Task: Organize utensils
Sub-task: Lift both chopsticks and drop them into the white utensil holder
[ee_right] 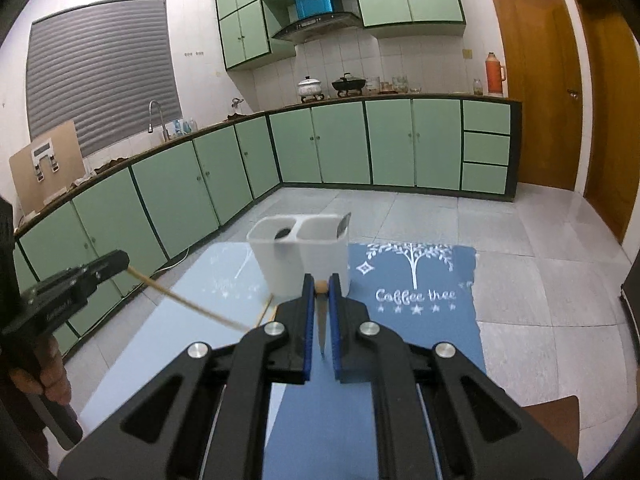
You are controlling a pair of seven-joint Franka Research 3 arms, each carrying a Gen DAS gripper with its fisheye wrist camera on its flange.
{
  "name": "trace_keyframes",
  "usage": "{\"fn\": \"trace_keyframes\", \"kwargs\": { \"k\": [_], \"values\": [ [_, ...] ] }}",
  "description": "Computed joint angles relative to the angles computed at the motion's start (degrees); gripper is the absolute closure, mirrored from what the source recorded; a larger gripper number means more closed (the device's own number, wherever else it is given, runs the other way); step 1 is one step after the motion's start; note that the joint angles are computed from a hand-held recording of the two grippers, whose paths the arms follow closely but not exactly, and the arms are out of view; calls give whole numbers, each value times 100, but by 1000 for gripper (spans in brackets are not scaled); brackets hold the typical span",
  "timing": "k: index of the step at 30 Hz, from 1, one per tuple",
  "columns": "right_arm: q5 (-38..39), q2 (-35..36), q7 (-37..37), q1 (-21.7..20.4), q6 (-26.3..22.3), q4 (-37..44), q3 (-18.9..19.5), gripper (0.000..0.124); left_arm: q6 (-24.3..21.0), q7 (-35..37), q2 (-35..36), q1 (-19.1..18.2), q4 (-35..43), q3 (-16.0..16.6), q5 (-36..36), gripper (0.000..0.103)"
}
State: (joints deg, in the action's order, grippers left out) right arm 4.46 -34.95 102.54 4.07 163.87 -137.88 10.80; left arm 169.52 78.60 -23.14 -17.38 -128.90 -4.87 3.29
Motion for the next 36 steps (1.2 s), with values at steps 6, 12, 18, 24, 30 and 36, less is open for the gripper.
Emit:
{"fn": "trace_keyframes", "kwargs": {
  "k": [6,12,18,24,30,36],
  "values": [
    [91,455,-363,220,-347,702,-261,118,-78,256,376,-89,531,75,-143,97],
    [136,632,-660,355,-444,1005,-340,118,-47,430,491,-28,692,36,-290,97],
    [482,831,-1094,615,-484,1419,-618,118,32,575,519,-26,880,41,-386,97],
    [600,1072,-1369,581,-379,1995,-665,118,287,612,785,89,1476,-35,-253,97],
    [255,1557,-1298,290,-224,2653,-516,118,593,379,1343,343,2337,-288,97,97],
    [48,2204,-1207,258,-290,3202,-596,118,606,-188,2102,620,3168,-615,791,97]
  ]
}}
